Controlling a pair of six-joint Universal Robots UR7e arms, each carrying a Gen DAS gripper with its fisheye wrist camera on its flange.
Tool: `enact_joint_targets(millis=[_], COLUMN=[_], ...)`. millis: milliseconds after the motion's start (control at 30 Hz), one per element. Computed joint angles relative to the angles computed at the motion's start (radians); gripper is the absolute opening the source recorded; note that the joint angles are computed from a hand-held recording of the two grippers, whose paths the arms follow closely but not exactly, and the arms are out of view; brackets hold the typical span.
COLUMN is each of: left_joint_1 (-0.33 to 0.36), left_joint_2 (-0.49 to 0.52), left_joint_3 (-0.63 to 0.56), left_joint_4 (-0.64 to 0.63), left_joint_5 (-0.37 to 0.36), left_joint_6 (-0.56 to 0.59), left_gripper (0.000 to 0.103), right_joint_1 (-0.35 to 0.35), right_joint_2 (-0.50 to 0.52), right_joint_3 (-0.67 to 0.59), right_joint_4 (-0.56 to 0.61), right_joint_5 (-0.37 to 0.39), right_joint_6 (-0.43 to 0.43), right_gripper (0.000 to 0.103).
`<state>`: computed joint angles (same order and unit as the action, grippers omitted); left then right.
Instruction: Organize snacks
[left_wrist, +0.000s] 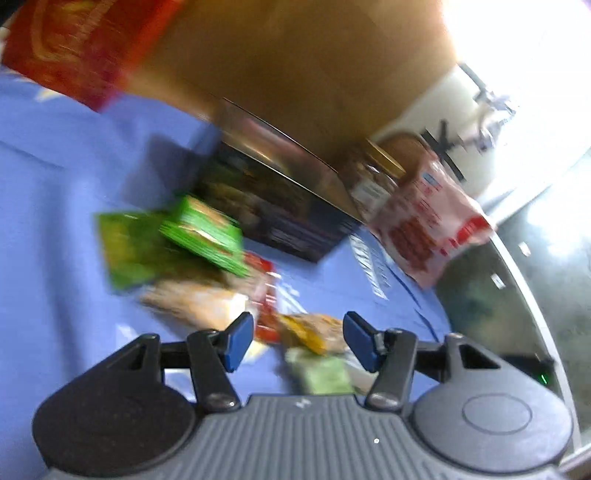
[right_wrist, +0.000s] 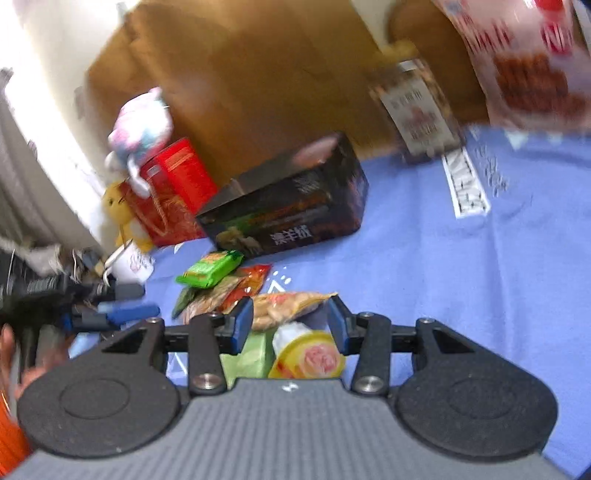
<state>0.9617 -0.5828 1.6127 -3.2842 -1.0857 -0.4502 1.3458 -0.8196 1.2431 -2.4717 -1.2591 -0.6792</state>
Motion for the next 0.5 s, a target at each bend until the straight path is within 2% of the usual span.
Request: enact_joint_targets(millis=[100, 200, 233, 300, 333, 367, 500], left_joint_1=[0.01, 0.02, 0.025, 0.028, 0.03, 0.026, 0.005], left_joint_2=[0.059, 0.114, 0.126, 0.151, 0.156, 0.158, 0.132], left_joint_3=[-0.095, -0.189, -0.208, -0.247, -0.251, -0.248, -0.223], left_joint_4=[0.073, 0.178, 0.199, 0.262, 0.268, 0.259, 0.215], left_joint_5=[-0.032, -0.023, -0.033, -0.019, -0.018, -0.006, 0.017], left_joint_6=[-0.001, -0.02, -0.018, -0.03, -0.029, -0.021, 0.034], left_gripper=[0.056, 0.058, 0.056, 0.042, 0.034, 0.032, 0.029], right_joint_1=[0.004, 0.006, 0.007, 0.007, 0.004, 0.0, 0.004], right_joint_2=[0.054, 0.096, 0.112, 0.125, 0.132, 0.138, 0.111], right_joint_3=[-0.108, -0.187, -0.214, -0.231, -0.243, -0.257, -0.212], right_joint_4=[0.098, 0.17, 0.202, 0.245, 0.271, 0.307, 0.27], right_joint_5=[-0.013, -0.033, -0.039, -0.055, -0.046, -0.028, 0.003], right_joint_6=[0.08, 0.12, 0.126, 0.124, 0.124, 0.121, 0.07], right_gripper=[0.046, 0.044, 0.041, 0.035, 0.021, 0.021, 0.018])
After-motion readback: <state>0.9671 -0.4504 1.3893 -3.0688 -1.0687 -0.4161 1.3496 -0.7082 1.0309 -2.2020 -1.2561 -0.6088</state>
